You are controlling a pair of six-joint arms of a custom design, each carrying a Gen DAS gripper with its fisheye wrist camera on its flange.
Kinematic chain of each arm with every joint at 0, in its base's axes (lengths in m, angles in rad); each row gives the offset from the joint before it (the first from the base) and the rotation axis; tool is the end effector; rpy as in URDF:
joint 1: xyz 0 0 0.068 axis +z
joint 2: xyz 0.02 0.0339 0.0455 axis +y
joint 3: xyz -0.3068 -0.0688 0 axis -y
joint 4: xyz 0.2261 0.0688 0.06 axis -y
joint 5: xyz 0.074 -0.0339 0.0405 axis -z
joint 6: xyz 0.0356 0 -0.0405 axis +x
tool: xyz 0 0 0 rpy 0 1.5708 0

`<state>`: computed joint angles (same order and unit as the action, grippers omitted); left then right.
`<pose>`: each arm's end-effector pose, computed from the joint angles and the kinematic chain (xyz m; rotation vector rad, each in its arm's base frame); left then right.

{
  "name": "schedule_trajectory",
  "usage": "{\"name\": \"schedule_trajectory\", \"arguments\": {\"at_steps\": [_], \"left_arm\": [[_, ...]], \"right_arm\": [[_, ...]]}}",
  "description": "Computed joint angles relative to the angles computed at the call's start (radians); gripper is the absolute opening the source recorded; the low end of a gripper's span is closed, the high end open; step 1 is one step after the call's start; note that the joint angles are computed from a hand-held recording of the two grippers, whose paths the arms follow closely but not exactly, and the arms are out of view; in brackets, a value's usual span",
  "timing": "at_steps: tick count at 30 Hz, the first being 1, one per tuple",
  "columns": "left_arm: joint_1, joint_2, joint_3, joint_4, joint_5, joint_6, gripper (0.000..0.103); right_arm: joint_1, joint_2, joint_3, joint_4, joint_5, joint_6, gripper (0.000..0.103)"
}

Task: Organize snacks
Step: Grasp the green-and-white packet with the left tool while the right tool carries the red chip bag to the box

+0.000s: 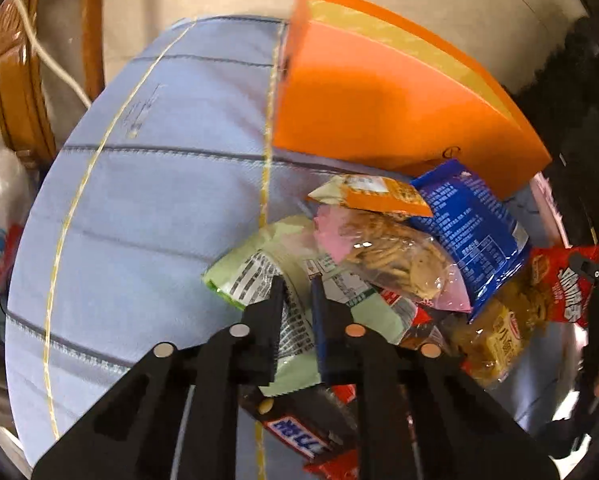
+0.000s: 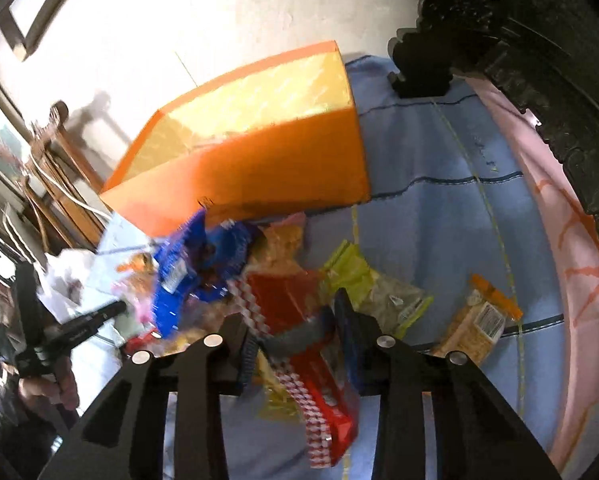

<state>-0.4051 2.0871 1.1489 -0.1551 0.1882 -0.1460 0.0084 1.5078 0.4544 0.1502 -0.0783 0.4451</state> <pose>0.3683 -0.1652 0.1367 0.4105 2.6709 -0.4242 0.2324 0.0047 0.1669 0.5069 2.4409 0.2895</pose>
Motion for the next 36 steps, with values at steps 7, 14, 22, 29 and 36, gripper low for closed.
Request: {"name": "schedule_trajectory", "arguments": {"at_steps": [7, 14, 22, 29, 36], "left_arm": [[0.016, -0.010, -0.052, 0.069, 0.035, -0.018, 0.010], [0.015, -0.012, -0.035, 0.019, -0.050, 0.019, 0.052], [-0.007, 0.061, 0.000, 0.010, -0.088, -0.071, 0.099], [0.015, 0.063, 0.014, 0.014, -0.014, -0.102, 0.044], [0.037, -0.021, -0.066, 0.045, 0.080, -0.099, 0.034]], "right_arm": [[-0.020, -0.037, -0.002, 0.004, -0.032, 0.006, 0.035], [0.016, 0.008, -0.008, -0.010, 0.078, -0.085, 0.080], [0.016, 0.196, -0.038, 0.076, 0.176, -0.162, 0.096], [-0.121, 0.196, -0.147, 0.238, -0.042, -0.030, 0.029], [-0.133, -0.005, -0.235, 0.236, -0.096, 0.087, 0.026]]}}
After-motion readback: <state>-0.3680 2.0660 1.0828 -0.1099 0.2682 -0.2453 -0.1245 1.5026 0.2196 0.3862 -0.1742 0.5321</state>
